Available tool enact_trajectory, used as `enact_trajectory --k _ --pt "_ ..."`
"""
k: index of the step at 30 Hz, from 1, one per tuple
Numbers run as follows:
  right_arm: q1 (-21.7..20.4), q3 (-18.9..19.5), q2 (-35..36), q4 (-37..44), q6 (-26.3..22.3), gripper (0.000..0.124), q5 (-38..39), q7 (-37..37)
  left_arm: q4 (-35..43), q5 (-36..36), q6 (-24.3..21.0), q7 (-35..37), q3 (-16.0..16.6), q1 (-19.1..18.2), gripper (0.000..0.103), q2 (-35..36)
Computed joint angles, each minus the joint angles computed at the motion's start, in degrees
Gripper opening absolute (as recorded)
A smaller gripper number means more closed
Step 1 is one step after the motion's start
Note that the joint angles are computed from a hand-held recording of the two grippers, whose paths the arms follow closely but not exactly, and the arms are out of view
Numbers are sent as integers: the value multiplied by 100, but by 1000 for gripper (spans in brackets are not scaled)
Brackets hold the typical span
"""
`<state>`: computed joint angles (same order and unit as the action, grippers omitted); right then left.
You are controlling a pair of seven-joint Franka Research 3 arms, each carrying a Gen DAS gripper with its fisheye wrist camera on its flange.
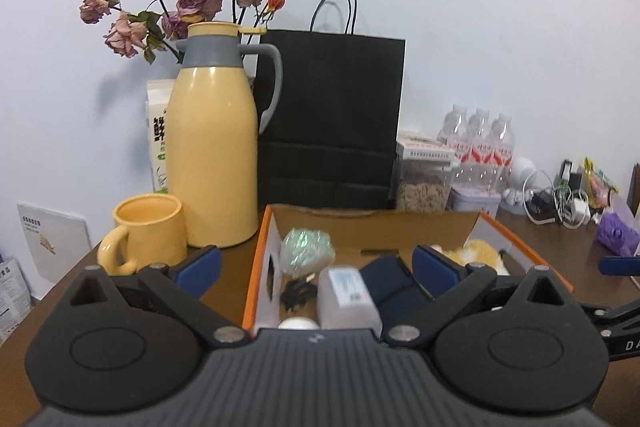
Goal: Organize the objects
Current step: 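Carry the cable and navy pouch into the box and open both grippers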
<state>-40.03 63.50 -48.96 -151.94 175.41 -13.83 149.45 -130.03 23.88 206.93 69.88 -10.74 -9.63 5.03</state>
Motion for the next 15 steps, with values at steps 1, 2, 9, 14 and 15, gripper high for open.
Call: enact_trajectory --k 1,2,9,14,15 --pt "150 -80 38 -86 -85 103 11 -34 -75 41 -17 -25 4 18 103 -54" --pt "285 -143 67 -166 -162 103 7 -47 -153 67 -31 -38 8 29 103 -110" --pt "1149 -693 409 -624 -688 103 -207 123 -530 830 -159 -670 54 215 103 -372" --pt "1159 -748 608 -719 -619 97 -493 478 -785 938 -246 -806 86 234 103 -532" --pt "1118 -722 641 -711 -584 90 -566 560 -824 939 -263 -812 90 233 103 -562"
